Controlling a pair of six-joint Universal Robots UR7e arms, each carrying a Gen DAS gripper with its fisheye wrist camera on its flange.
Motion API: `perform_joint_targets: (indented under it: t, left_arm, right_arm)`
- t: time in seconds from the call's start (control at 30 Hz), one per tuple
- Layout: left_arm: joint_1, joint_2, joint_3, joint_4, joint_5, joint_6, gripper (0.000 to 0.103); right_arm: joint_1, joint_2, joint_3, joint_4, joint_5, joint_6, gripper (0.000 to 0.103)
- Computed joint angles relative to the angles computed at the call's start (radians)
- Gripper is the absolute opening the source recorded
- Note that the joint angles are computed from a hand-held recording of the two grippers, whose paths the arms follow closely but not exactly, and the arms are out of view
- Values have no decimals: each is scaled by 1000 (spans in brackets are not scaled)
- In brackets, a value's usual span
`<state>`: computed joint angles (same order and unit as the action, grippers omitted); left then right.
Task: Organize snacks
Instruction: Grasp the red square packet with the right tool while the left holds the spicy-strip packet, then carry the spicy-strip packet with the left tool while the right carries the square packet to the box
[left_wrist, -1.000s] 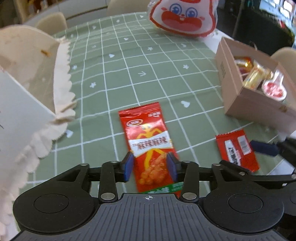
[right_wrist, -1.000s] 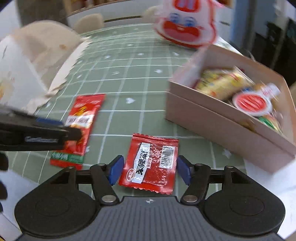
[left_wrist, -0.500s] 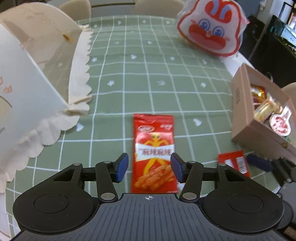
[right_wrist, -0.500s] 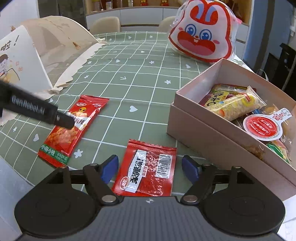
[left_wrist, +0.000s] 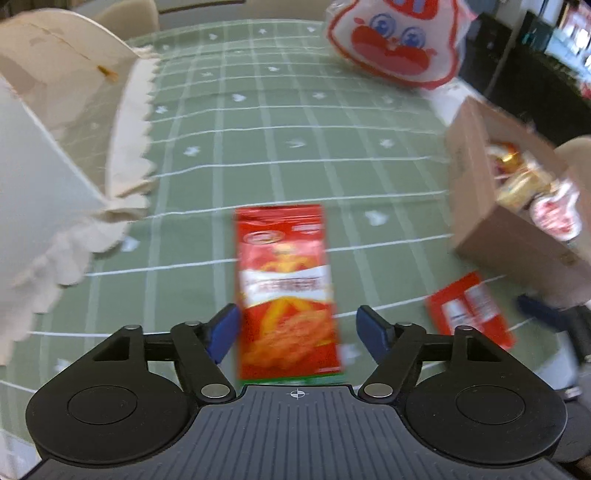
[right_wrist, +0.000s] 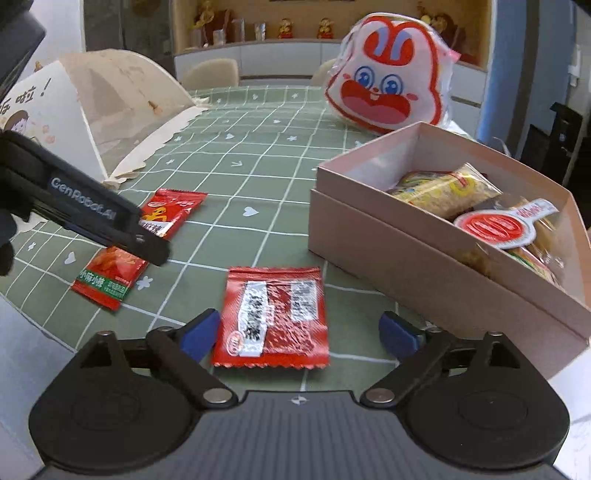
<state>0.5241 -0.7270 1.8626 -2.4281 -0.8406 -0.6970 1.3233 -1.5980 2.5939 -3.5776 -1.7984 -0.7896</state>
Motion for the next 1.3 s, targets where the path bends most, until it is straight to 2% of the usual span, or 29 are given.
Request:
perform_joint_targets:
  t: [0.17, 0.27, 0.37, 0.43, 0.5, 0.63, 0.83, 0.9, 0.93, 1.03, 1.07, 1.1, 1.2, 1.3]
  left_arm:
    - [17, -7, 0, 0, -9, 4, 79]
    - [29, 9, -22, -16, -17, 57, 81]
    - [27, 23, -38, 6, -10, 101, 81]
    - [21, 17, -22, -10, -1, 91, 75]
    - [13, 9, -8, -21, 10, 78, 54]
    - [8, -25, 20, -15, -30, 92, 52]
    - [-13, -136, 110, 32, -118, 55, 51]
    - [-18, -175, 145, 40, -143, 58, 51]
    - [-21, -191, 159, 42, -155, 63, 51]
    - [-25, -241, 200, 42, -204, 102, 51]
    - [-25, -256, 212, 37, -222, 123, 51]
    - [-26, -269, 222, 33, -242, 146, 51]
    - [-21, -300, 247, 8, -295, 225, 51]
    - [-10, -312, 255, -24, -345, 288, 51]
  right_arm:
    - [-2, -5, 0, 7, -2, 5, 99]
    - [3, -10, -3, 31, -12, 10, 103]
    - [8, -39, -2, 82, -23, 6, 103]
    - [13, -57, -9, 133, -31, -1, 103]
    - [31, -69, -30, 197, -61, 12, 103]
    - [68, -44, -63, 227, -112, 70, 101]
    - [130, 38, -69, 136, -171, 129, 85]
    - [165, 76, -67, 79, -219, 143, 65]
    - [177, 80, -69, 82, -230, 156, 60]
    - [233, 92, -67, 86, -305, 216, 56]
    - [253, 93, -59, 73, -327, 229, 48]
    - [276, 83, -52, 88, -349, 250, 44]
    - [332, 20, -29, 185, -397, 354, 42]
    - [402, -20, -5, 229, -485, 445, 39]
